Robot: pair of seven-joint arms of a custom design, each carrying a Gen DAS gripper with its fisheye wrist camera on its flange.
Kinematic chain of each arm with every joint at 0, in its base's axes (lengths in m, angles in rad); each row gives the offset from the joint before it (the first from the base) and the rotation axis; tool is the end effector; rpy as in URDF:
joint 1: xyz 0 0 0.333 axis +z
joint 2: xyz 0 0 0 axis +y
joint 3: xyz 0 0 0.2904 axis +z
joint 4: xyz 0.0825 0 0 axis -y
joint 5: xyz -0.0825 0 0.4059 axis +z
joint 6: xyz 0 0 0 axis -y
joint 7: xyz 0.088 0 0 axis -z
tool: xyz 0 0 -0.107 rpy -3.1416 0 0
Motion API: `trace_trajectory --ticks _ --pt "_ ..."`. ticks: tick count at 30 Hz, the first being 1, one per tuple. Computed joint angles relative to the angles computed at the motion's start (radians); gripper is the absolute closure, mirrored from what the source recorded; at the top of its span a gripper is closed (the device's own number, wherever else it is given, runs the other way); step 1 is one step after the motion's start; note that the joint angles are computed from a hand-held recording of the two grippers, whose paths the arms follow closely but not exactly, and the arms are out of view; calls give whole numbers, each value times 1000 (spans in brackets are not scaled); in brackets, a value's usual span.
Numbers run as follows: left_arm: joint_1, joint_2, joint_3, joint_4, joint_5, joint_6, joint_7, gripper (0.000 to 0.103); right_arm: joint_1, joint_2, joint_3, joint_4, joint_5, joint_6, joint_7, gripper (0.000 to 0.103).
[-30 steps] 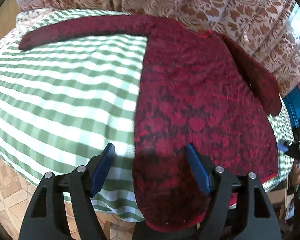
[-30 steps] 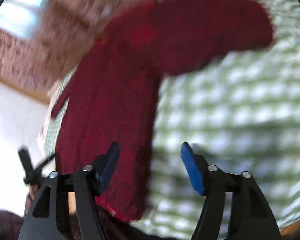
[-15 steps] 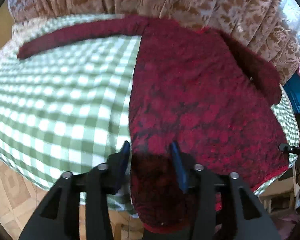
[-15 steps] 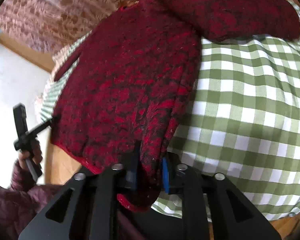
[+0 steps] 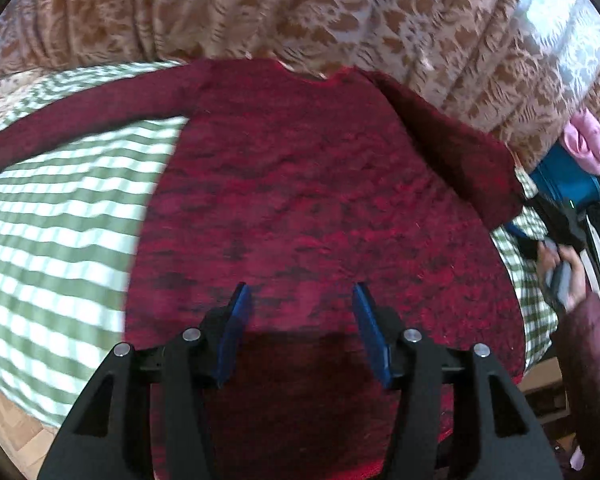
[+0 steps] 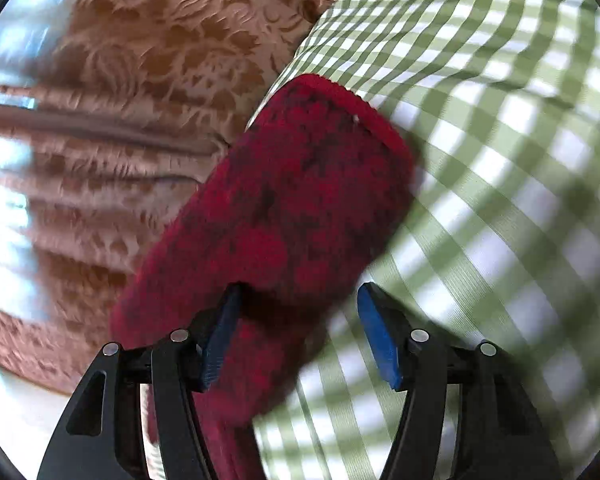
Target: Fold small clothes
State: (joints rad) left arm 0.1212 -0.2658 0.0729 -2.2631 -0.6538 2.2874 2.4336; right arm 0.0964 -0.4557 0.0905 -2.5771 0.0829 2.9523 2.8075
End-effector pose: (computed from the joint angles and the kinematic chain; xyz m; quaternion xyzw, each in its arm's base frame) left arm 0.5165 0.0886 0.4689 -0.5640 0.7655 -0.3042 0.0592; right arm 0.4663 0.0841 0.4800 -0.2063 0.8916 -0.0262 0.4023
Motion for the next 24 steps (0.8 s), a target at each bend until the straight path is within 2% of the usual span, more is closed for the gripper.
trace_trajectory --ticks 1,2,3,4,6,9,11,14,18,20,21,23,24 --pt "-6 11 -10 6 9 -5 -9 50 3 29 -6 24 1 -2 -9 56" --pt "-8 3 -13 -3 13 -8 -8 50 33 58 -40 51 16 -18 -50 65" --pt "-12 3 -17 -4 14 -9 -7 50 37 83 -44 80 17 -45 -67 82" --pt "-18 5 -22 -5 17 -3 -5 50 21 90 -39 102 -4 -83 -76 87" --pt "-25 13 -27 -2 23 1 -6 50 -45 66 3 124 -96 -138 -43 88" --pt "-31 31 -34 8 33 14 -6 50 -143 -4 37 145 -238 -219 3 88" --pt "-31 53 -35 28 33 4 -16 50 -189 8 45 185 -311 -255 24 88" --pt "-29 72 -43 41 42 4 -24 50 -247 26 38 251 -417 -362 63 88" --pt "-22 83 -43 51 52 -23 -15 50 -250 97 -2 332 -487 -451 63 88" --pt "-15 91 -41 60 50 -38 -15 50 -234 181 -7 427 -534 -550 27 88" --pt "-12 96 -41 67 50 -45 -18 51 -222 204 -16 449 -548 -570 8 88" --pt "-3 104 -36 84 37 -72 -29 51 -188 252 -45 496 -527 -617 -49 73" --pt "3 111 -31 99 19 -91 -35 50 -175 260 -53 508 -531 -637 -49 49"
